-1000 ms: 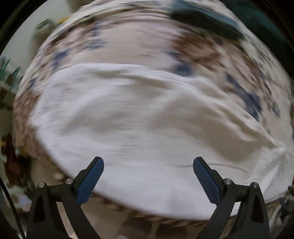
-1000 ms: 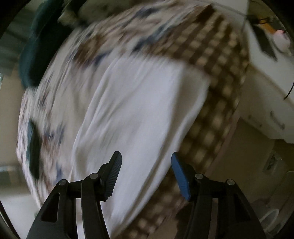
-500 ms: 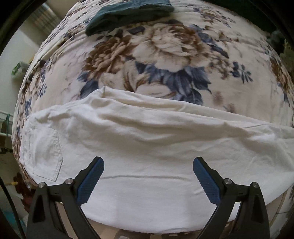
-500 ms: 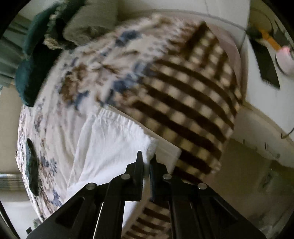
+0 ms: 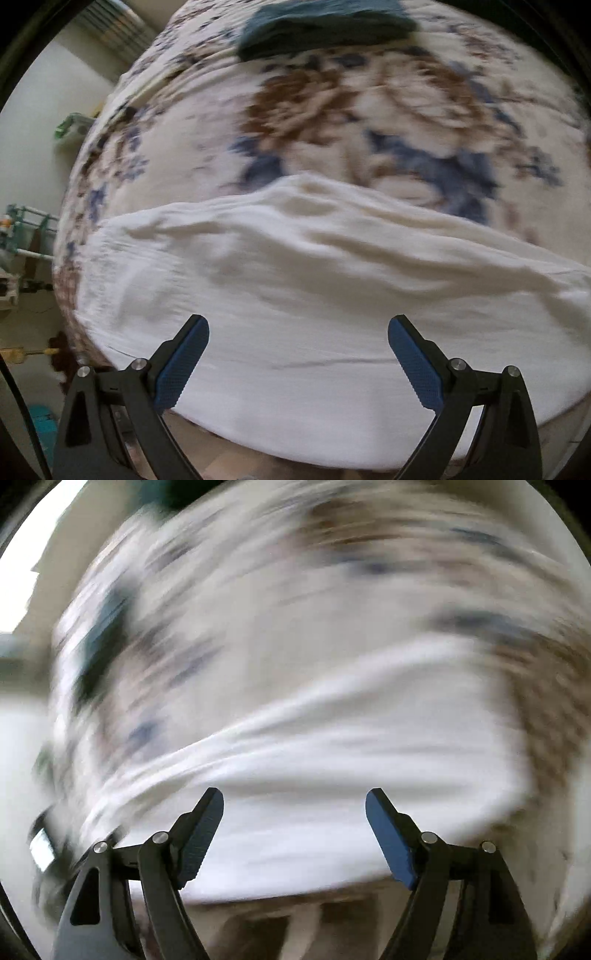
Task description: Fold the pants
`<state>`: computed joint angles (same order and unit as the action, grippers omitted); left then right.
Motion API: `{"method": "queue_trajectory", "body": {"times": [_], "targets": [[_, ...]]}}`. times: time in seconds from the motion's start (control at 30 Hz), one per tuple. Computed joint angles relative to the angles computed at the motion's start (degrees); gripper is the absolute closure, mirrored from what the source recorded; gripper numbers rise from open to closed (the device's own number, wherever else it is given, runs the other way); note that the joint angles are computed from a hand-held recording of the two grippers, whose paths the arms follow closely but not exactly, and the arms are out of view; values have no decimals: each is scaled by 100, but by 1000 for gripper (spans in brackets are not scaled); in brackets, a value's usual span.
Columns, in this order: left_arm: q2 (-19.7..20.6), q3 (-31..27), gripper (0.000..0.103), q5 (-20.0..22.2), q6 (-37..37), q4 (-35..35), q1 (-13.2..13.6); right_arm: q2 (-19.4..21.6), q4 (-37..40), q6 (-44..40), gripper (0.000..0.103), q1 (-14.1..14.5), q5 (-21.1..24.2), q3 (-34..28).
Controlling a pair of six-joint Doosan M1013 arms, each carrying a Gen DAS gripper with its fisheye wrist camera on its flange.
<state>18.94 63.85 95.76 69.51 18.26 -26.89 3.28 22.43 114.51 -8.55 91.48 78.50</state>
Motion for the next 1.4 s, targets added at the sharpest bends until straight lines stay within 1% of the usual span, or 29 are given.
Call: {"method": "queue_trajectory", "body": {"times": [0.07,0.17,0.23,0.27,0.3,0.4,0.43,0.47,0.5,0.53,0.63,0.67,0.7,0.73,0.8,0.83,0.87,0.9,0.93,1.0,1.03,1.07,1.13,1.17,1.2,1.23,1.3,1.33,1.4], "targets": [[29,51,4,42,60,130,148,533,842,-250,21,374,65,-417],[84,65,4,92,-25,-19,462,1462,2116,-387,21,913,189,-1072],[110,79,4,99,-44,-55,627,1987,2511,-418,21,1193,420,-1519],[121,82,4,96,-27,-41,680,2358,2724,-466,21,1367,677,-1864],[130,87,4,92,-17,-37,729,2597,2813,-465,21,1466,839,-2113],[160,120,4,91,-51,-171,875,3224,2703,-402,24,1791,1441,-2800],[177,128,4,102,-58,-232,932,3388,2645,-396,47,1875,1650,-3010],[190,133,4,123,-67,-279,958,3504,2584,-339,96,1959,1842,-3129],[194,153,4,137,-69,-330,995,3590,2515,-264,96,2008,2041,-3261],[192,183,4,138,-68,-380,1029,3617,2281,-258,96,2034,2075,-3396],[178,228,4,89,-39,-567,1130,3679,2083,-24,98,1966,1989,-3707],[183,221,4,97,-24,-590,1143,3686,1845,-35,103,1950,1976,-3797],[189,218,4,110,-8,-615,1157,3721,1487,-58,102,1971,1999,-3962],[192,213,4,116,18,-663,1179,3752,1356,-90,102,1932,1989,-4064],[198,193,4,145,39,-723,1200,3739,1810,201,101,1805,1893,-3966],[205,173,4,163,28,-760,1212,3778,2168,279,94,1751,1954,-3983],[209,153,4,167,20,-787,1226,3816,2479,214,69,1735,2090,-4005],[214,132,4,170,12,-801,1231,3885,2530,146,50,1773,2325,-4131],[227,105,4,165,21,-806,1242,3923,2398,32,21,1824,2499,-4205],[244,65,4,153,47,-778,1230,3914,2136,-285,21,1952,2784,-4109],[263,37,4,163,68,-749,1213,3876,2110,-325,30,1992,2798,-3984],[274,22,4,158,72,-738,1202,3849,2111,-371,60,2023,2793,-3839],[304,-14,4,148,110,-722,1178,3827,1957,-494,77,2145,2710,-3740],[304,-13,4,127,133,-709,1171,3842,1773,-590,92,2174,2677,-3798],[308,-23,4,117,160,-699,1155,3876,1681,-471,94,2170,2570,-3924],[301,-8,4,94,195,-700,1151,3909,1620,-336,101,2144,2446,-4059],[266,22,4,80,190,-676,1115,4004,913,-451,103,2146,2118,-4532],[248,50,4,73,180,-662,1104,4085,855,-517,103,2109,2097,-4723],[236,80,4,115,168,-685,1095,4161,1329,-236,103,2024,2293,-4737]]}}
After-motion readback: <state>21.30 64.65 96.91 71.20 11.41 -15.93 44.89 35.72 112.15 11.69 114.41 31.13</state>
